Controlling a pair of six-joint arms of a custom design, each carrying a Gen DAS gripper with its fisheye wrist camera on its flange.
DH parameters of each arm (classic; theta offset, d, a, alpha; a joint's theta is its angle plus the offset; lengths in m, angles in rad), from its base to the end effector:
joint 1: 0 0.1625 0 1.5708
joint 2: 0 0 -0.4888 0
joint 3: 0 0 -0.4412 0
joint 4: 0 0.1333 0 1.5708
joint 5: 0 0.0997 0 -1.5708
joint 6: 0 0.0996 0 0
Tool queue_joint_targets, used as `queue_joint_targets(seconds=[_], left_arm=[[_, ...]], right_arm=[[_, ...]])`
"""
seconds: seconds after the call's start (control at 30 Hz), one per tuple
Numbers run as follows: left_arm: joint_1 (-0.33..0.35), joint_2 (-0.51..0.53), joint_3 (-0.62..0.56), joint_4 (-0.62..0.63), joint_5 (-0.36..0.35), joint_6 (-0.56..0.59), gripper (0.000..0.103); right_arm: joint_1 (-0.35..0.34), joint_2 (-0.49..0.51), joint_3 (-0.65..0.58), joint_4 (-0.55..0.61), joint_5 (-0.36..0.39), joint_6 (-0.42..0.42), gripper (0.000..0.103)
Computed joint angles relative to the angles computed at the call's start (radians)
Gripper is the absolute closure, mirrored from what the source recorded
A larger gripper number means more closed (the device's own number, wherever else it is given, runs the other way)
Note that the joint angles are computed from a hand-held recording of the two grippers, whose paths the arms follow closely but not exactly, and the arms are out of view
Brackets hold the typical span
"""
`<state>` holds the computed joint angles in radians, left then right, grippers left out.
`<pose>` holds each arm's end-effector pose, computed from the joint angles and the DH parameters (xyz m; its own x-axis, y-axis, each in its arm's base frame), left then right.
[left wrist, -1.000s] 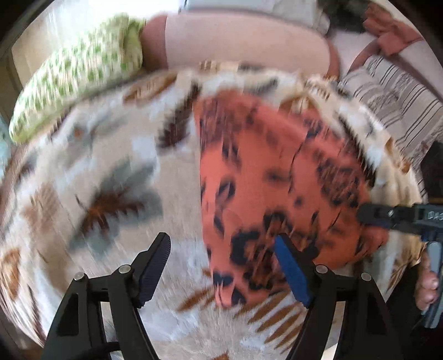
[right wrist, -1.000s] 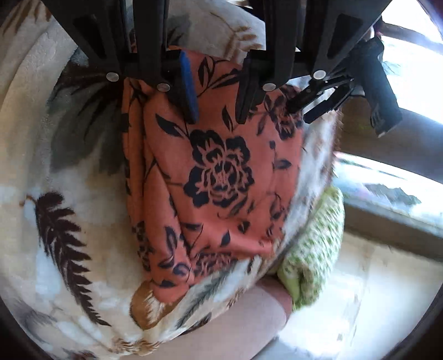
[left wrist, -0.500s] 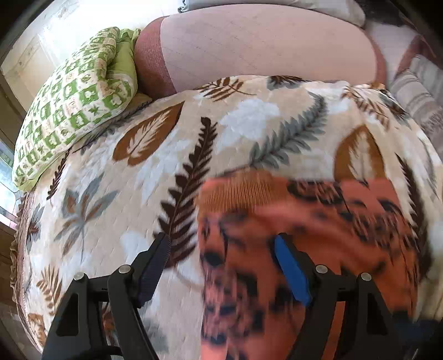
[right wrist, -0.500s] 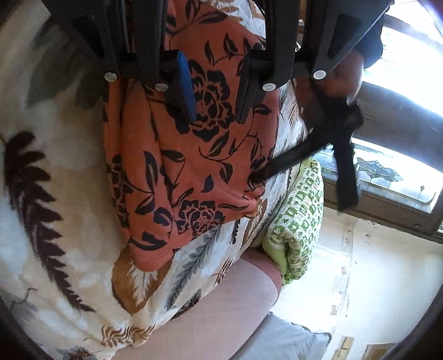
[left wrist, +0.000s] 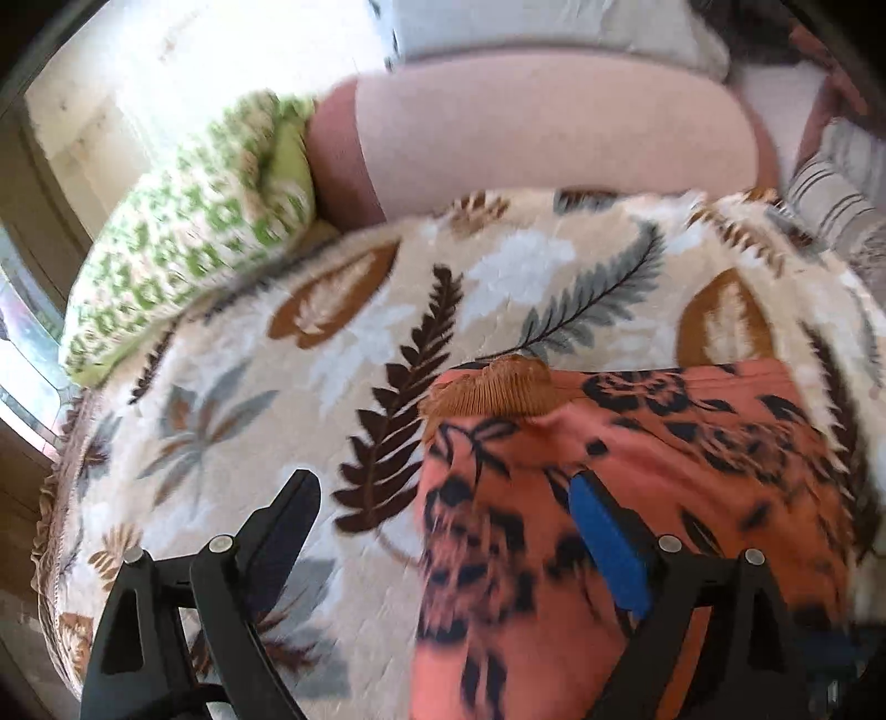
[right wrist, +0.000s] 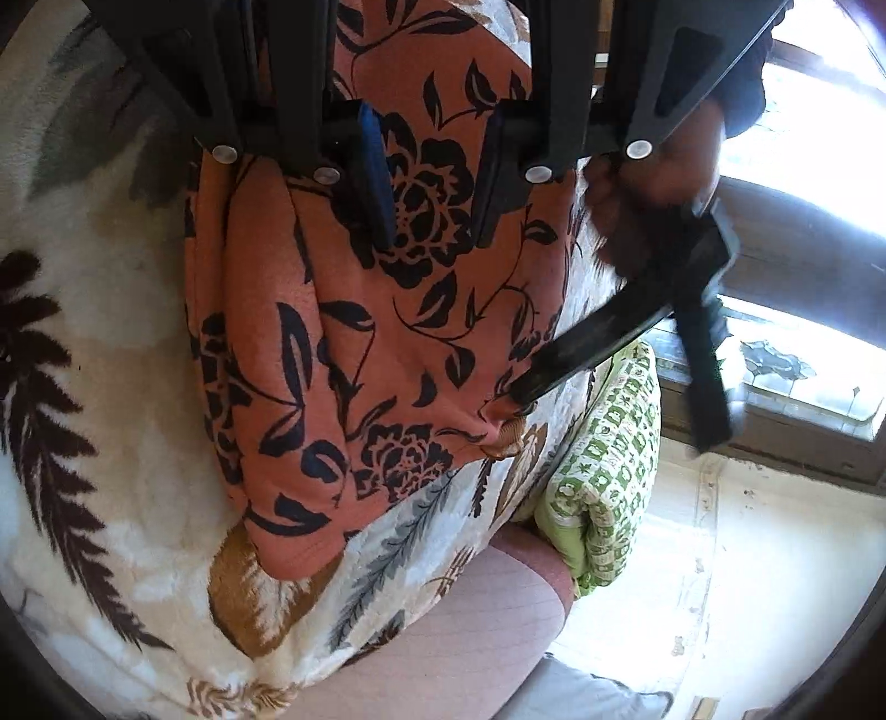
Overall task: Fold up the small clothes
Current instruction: 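Press the folded blouse with the right gripper while the left gripper withdraws open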
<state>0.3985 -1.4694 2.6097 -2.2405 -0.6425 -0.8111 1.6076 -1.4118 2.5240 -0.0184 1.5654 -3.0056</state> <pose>-0.1896 -0.3110 0.1494 -0.5253 0.2266 -0.8202 0.6397 0.7407 -0.2051 0.1422 -0.2248 0.1153 -0.9944 0.0814 -0.0670 0.1031 0.8849 -0.4542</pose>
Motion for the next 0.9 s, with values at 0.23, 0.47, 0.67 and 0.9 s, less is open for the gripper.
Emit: queue_joint_targets(seconds=[0.23, 0.47, 0.67, 0.9], left_arm=[[-0.247, -0.283, 0.046, 0.396, 0.008, -0.246, 0.011], [-0.366, -0.417, 0.038, 0.646, -0.026, -0.42, 0.011], [-0.388, -0.44, 0.032, 0.704, -0.034, -0.466, 0.011], [-0.389, -0.445, 0.034, 0.726, -0.04, -0.484, 0.011]], right_arm=[[0.115, -0.009, -0.003, -0.01, 0.041, 0.023, 0.07], [0.238, 0.052, -0.024, -0.019, 0.103, 0.046, 0.07], [0.172, 0.127, -0.038, 0.004, 0.104, 0.055, 0.071], [0.193, 0.097, -0.035, 0.012, 0.109, 0.039, 0.071]])
